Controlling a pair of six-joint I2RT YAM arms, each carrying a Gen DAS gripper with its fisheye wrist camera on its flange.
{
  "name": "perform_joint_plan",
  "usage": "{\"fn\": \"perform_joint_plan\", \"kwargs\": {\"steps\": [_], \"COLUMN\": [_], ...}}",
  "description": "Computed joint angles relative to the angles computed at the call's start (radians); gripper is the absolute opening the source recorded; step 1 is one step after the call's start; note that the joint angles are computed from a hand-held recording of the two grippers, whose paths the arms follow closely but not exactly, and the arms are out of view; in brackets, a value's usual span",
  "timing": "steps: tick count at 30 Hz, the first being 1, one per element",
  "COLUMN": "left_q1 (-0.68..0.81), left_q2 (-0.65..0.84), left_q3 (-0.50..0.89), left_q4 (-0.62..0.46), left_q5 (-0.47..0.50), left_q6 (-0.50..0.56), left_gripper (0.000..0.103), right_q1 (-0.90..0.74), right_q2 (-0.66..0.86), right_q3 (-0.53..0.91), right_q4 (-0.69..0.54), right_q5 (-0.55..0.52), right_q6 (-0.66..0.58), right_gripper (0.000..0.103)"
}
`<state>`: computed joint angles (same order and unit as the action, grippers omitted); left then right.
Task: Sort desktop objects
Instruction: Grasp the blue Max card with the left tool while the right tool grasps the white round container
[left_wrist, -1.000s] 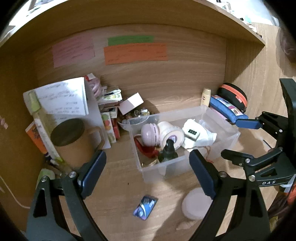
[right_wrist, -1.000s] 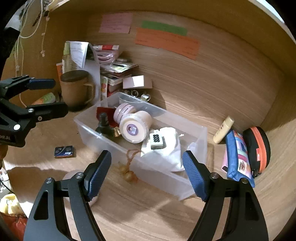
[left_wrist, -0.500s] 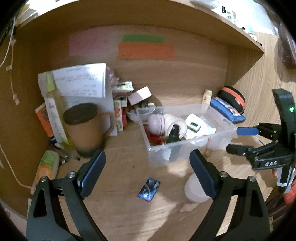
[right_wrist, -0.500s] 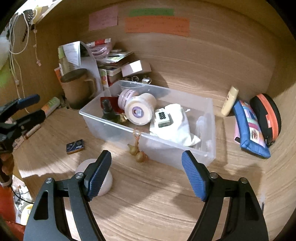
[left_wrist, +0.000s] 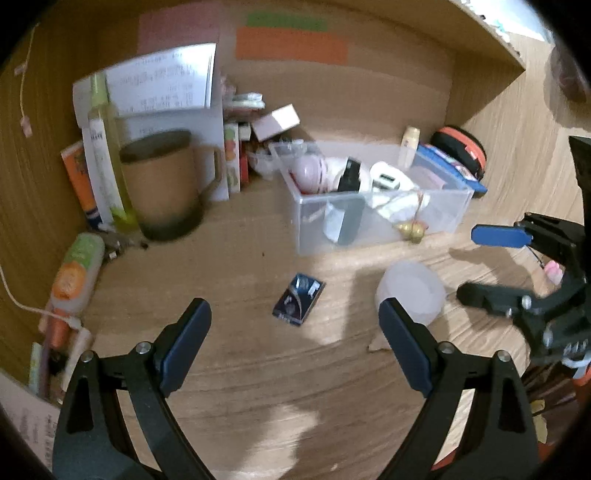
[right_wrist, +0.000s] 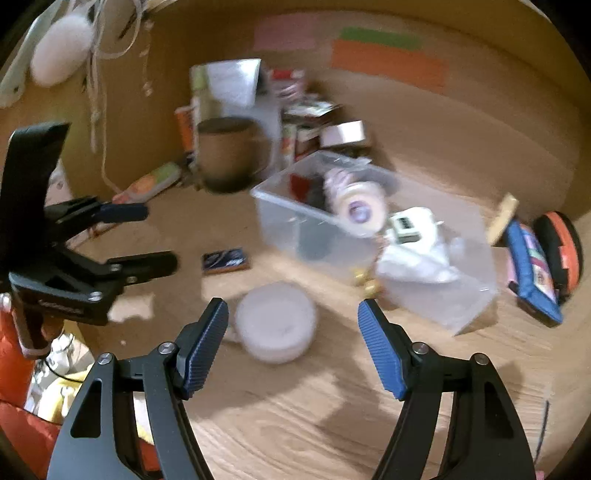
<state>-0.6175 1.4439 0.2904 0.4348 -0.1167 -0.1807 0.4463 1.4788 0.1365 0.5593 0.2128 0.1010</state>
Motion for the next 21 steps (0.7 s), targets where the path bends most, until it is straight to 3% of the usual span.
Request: {"fn": "perform_joint_plan", "kwargs": {"steps": [7,9,18,21], "left_q1": [0.035,0.030,0.022,0.018], "left_q2": [0.136,0.158,0.258,0.281], "left_q3": [0.080,0.099,0.201,0.224], "left_q4": [-0.009,-0.020,-0.084,-0.097], "left_q5": [0.036,0.027,0.054,0.058], "left_q6": [0.016,0.028,0.072,0.081], "left_gripper": [0.093,0.092,0.076,0.075], "right_q1": [-0.036,-0.048,-0.074,-0.089], "right_q2": [0.215,0.247,0.329,0.338], "right_q3": [0.065,0.076,0.145,0.162], "right_q4": [0.081,0.086,0.052,0.036], "right_q5": [-0.058,-0.071,-0.115,-0.131], "right_q6": [-0.004,-0.010,-0.036,-0.044], "right_gripper": [0.069,0.065,0.061,0.062]}}
